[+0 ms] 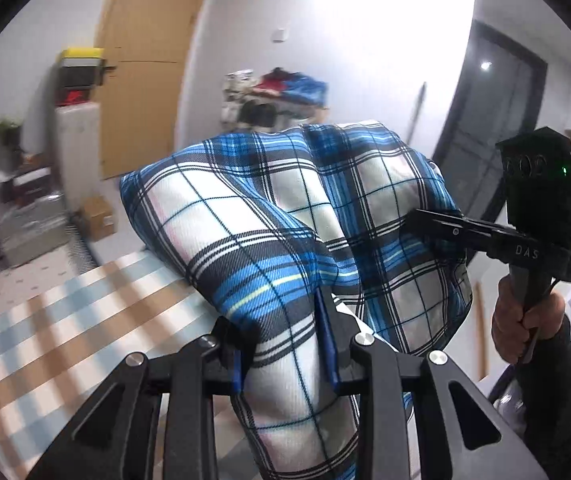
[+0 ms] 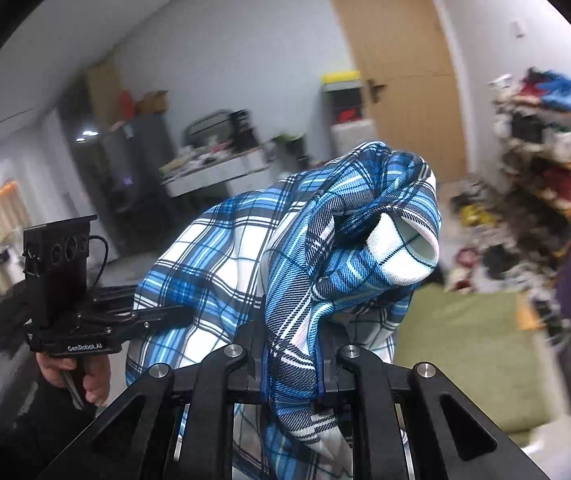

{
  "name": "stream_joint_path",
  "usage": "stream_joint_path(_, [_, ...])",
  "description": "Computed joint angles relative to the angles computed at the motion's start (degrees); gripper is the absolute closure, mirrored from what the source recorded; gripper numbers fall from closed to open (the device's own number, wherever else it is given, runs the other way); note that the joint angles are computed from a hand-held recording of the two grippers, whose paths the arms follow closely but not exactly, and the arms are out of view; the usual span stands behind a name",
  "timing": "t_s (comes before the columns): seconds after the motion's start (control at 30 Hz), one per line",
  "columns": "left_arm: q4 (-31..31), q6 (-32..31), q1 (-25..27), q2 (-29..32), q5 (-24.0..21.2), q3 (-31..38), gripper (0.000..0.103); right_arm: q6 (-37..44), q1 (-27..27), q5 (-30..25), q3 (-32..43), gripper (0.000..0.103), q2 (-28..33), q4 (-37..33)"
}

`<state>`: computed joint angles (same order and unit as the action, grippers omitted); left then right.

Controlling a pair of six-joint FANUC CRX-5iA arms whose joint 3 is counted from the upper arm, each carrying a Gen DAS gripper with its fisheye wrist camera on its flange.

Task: Fold large clothes
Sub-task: 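Lift the folded shirt off the bed with both grippers and carry it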

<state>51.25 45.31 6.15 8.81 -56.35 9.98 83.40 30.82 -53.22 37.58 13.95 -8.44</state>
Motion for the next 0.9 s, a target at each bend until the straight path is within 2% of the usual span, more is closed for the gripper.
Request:
stream_joint_path(0.13, [1.63, 3.28, -4.68, 9.11, 2.16, 7.13, 0.079, -1.04, -5.02, -7.02, 9.53, 0.087, 6.27, 2.53])
stream_joint_path(0.2, [2.07, 5.07, -6.73, 13.57, 3.37, 9.26, 0.079, -1.22, -7.40, -8.61, 12.01, 0.087, 9.16, 2.97])
stream_joint_path(0.23, [1.46, 6.17, -7.26, 15.11, 3.61, 9.76, 0.079, -0.17, -9.06, -11.06, 15.06, 0.087, 11.91, 1.77])
stream_joint_path(0.3, [-3.78, 10.62, -8.21, 19.62, 2.07, 12.61, 0.079, 0.74, -11.79, -15.98, 20.04, 0.085, 17.22, 0.07])
stream_joint_path(0.33, [-6.36, 12.31, -8.50, 20.16, 2.37, 11.92, 0.077, -0.29, -12.60, -19.96, 24.01, 0.085, 21.15, 0.59])
stream_joint_path(0.37, [-5.93, 11.00, -8.59, 19.51, 4.77, 8.83, 0.073, -1.38, -12.88, -21.73, 25.57, 0.083, 23.40, 1.80])
stream_joint_path(0.4, [-2.51, 6.69, -8.46, 18.49, 7.71, 5.21, 0.070, -2.27, -13.49, -22.19, 24.73, 0.077, 24.62, 2.85])
stream_joint_path(0.43, [-0.29, 3.34, -8.24, 17.36, 9.63, 2.45, 0.062, -1.82, -14.58, -22.35, 23.54, 0.071, 24.80, 0.92])
stream_joint_path(0.47, [-1.06, 2.81, -7.93, 16.68, 10.50, 1.50, 0.047, -1.50, -15.66, -20.16, 20.01, 0.061, 23.16, -1.49])
stream_joint_path(0.5, [-4.11, 4.72, -7.84, 16.03, 11.66, 1.48, 0.039, -1.29, -16.46, -17.23, 15.57, 0.052, 20.69, -2.67])
stream_joint_path(0.53, [-5.44, 5.50, -7.71, 15.21, 12.85, 0.82, 0.034, -1.34, -16.58, -13.65, 10.37, 0.050, 17.67, -2.61])
stream_joint_path(0.63, [-4.68, 2.55, -7.64, 11.68, 16.96, -3.50, 0.034, -3.37, -14.53, -7.32, -0.29, 0.048, 10.87, 4.74])
stream_joint_path(0.7, [-6.10, 2.09, -8.33, 9.10, 21.39, -6.10, 0.034, -8.02, -12.41, -2.44, -6.08, 0.048, 7.31, 12.23])
stream_joint_path(0.73, [-3.82, -0.71, -8.73, 7.62, 24.11, -8.60, 0.034, -8.53, -11.70, 0.67, -8.94, 0.048, 4.97, 14.20])
stream_joint_path(0.83, [-4.34, -4.07, -11.20, 4.87, 31.39, -12.74, 0.034, -3.96, -8.94, 6.35, -11.11, 0.050, 2.96, 16.79])
stream_joint_path(0.87, [-6.50, -4.07, -11.59, 4.98, 32.03, -12.43, 0.034, -2.43, -7.89, 7.81, -12.95, 0.050, 2.14, 17.72])
stream_joint_path(0.9, [-8.94, -3.06, -11.81, 5.43, 31.71, -11.45, 0.034, -1.41, -6.95, 6.87, -13.47, 0.054, 2.17, 17.79])
